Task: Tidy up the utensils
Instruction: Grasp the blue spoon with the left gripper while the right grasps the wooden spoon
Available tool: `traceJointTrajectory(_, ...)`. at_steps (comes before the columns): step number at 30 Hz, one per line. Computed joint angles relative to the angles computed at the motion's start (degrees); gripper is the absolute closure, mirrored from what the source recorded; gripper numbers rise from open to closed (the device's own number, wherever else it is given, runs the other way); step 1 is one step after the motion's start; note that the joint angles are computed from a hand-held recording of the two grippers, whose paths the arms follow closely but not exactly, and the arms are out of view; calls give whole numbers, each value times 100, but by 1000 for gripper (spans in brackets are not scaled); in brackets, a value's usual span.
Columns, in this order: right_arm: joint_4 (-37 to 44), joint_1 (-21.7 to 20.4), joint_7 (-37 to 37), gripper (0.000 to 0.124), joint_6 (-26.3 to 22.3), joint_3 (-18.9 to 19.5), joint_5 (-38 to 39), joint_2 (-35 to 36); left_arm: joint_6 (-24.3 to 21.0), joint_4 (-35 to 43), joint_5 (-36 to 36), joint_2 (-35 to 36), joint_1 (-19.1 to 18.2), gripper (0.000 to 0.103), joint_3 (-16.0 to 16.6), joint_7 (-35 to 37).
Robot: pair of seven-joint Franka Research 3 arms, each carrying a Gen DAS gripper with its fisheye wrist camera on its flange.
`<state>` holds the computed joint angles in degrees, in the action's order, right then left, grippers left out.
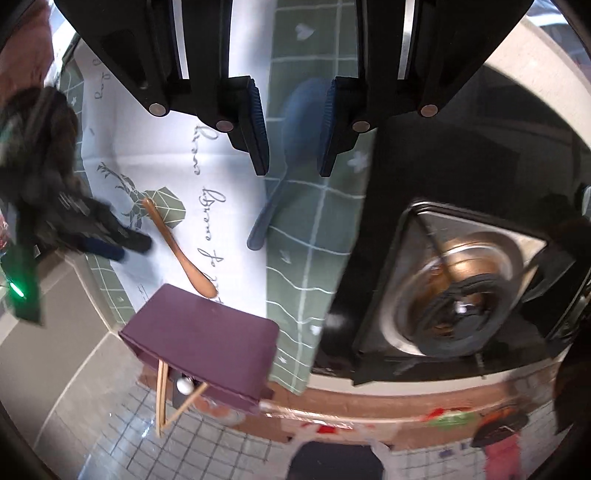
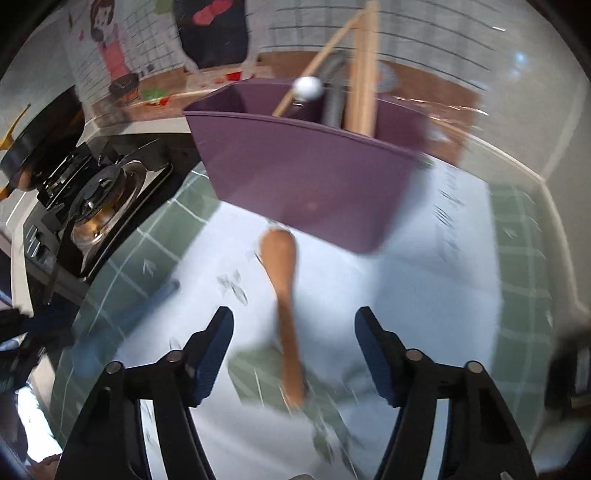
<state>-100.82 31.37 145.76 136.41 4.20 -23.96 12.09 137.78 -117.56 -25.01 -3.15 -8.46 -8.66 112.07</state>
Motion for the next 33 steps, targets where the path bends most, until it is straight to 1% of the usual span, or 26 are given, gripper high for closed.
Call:
traceJointTrajectory(4, 995, 35, -368, 62, -446, -92, 128, 783, 90, -211, -264, -302, 12, 76, 97, 296)
traceJointTrajectory(6, 1447, 84, -572, 63, -701, -163, 240, 1136, 48, -234, -271, -368, -14, 76, 137, 415)
traceJointTrajectory(7, 1583, 104, -651, 64, -774, -199, 306, 1247, -62, -219, -301, -376, -24, 76, 168, 499)
traceJointTrajectory(8, 1734, 105, -760, 69, -860, -208, 426, 1372, -126, -218, -332, -374, -37, 76, 179, 541)
traceJointTrajectory(10, 1774, 173, -773, 70, -838, -288, 481, 1403, -256, -238, -318, -395, -41, 76, 193, 636)
traceJointTrajectory(11, 1763, 174, -807, 76, -816, -289, 563, 1391, -256, -239, -275, -386, -47, 75, 178, 632)
traceJointTrajectory(12, 1733, 190, -813, 87, -794, -305, 596, 1367, -267, -254, -210, -389, -51, 75, 165, 631)
traceJointTrajectory(13, 1704, 200, -825, 92, -787, -311, 635, 1336, -284, -255, -186, -382, -60, 75, 159, 649)
traceJointTrajectory(14, 1636, 179, -851, 100, -773, -292, 738, 1275, -310, -247, -185, -368, -70, 74, 156, 672)
traceJointTrajectory(16, 1429, 166, -777, 101, -714, -286, 862, 1108, -376, -201, -175, -322, -82, 74, 144, 706)
traceJointTrajectory(20, 713, 196, -354, 101, -496, -285, 738, 549, -492, -68, -207, -205, -101, 73, 107, 840)
traceJointTrajectory(23, 111, 163, 52, 101, -342, -181, 644, 42, -598, 66, -215, -104, -117, 67, 51, 974)
traceJointTrajectory(27, -468, 71, 508, 101, -219, 33, 512, -484, -763, 309, -208, 92, -128, 59, -35, 1085)
traceJointTrajectory(30, -726, 19, 829, 101, -221, 214, 327, -767, -1049, 686, -73, 390, -114, 57, -115, 1036)
traceJointTrajectory(33, -881, -34, 1089, 101, -279, 366, 99, -975, -1467, 1311, 328, 891, -101, 57, -241, 764)
